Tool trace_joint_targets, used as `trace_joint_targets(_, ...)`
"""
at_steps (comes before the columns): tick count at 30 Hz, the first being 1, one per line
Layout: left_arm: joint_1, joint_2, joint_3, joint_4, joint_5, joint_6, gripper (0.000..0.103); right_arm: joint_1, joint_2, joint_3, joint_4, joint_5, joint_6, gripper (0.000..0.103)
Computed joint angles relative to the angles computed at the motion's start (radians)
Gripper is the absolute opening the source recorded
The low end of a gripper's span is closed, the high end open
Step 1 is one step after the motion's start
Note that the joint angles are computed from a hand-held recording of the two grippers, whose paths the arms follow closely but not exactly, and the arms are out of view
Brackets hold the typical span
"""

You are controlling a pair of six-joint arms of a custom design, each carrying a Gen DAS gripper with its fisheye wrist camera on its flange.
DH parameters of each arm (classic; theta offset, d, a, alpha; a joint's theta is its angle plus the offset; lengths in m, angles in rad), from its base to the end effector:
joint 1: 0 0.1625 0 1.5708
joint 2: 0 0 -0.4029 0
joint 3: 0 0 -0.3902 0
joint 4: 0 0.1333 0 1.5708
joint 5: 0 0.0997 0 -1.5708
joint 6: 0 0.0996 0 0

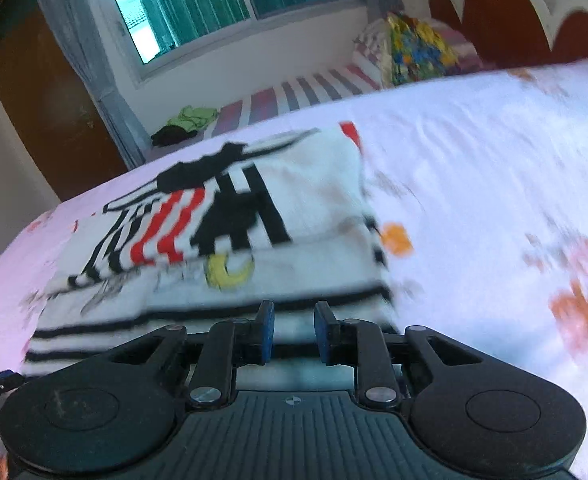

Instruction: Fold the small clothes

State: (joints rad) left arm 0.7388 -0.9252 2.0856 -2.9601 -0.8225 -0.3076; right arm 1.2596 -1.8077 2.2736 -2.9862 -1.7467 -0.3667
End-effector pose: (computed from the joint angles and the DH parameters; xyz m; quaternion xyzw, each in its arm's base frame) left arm -0.2429 -0.4933 0.0780 0.1994 0.9039 -0.2854 0.2484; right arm -0.0097 -0.4085 0.4028 -0.0156 -0.8867 0.4035 0.2251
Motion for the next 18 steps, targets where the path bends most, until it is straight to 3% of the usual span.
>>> trace_joint_targets(5,-0.033,-0.082,0.092,0.051,-0.13,-0.209,0.04,-0.169,-0.267,0.078,0.276,0.158,-0.003,0.023)
trace_joint_targets(6,-0.048,-0.094,0.118,0.039,-0.141,-0.253,0.046,-0.21,-0.315,0.088,0.334,0.192,-0.005,0.023)
trace_joint_targets(7,-0.059,-0.106,0.142,0.026,-0.157,-0.298,0.059,-0.256,-0.366,0.097,0.396,0.232,-0.014,0.023)
trace_joint_targets(9,-0.082,-0.122,0.189,-0.028,-0.195,-0.374,0.068,-0.365,-0.47,0.114,0.528,0.33,-0.024,0.023)
trace_joint_targets(12,-0.111,-0.123,0.23,-0.067,-0.231,-0.445,0.065,-0.517,-0.584,0.118,0.724,0.471,-0.093,0.026)
trace_joint_targets(15,-0.127,-0.091,0.263,-0.154,-0.224,-0.487,0.065,-0.648,-0.654,0.113,0.887,0.612,-0.177,0.045)
trace_joint_targets(18,-0.105,-0.082,0.278,-0.241,-0.24,-0.53,0.056,-0.658,-0.642,0.091,0.947,0.641,-0.19,0.053)
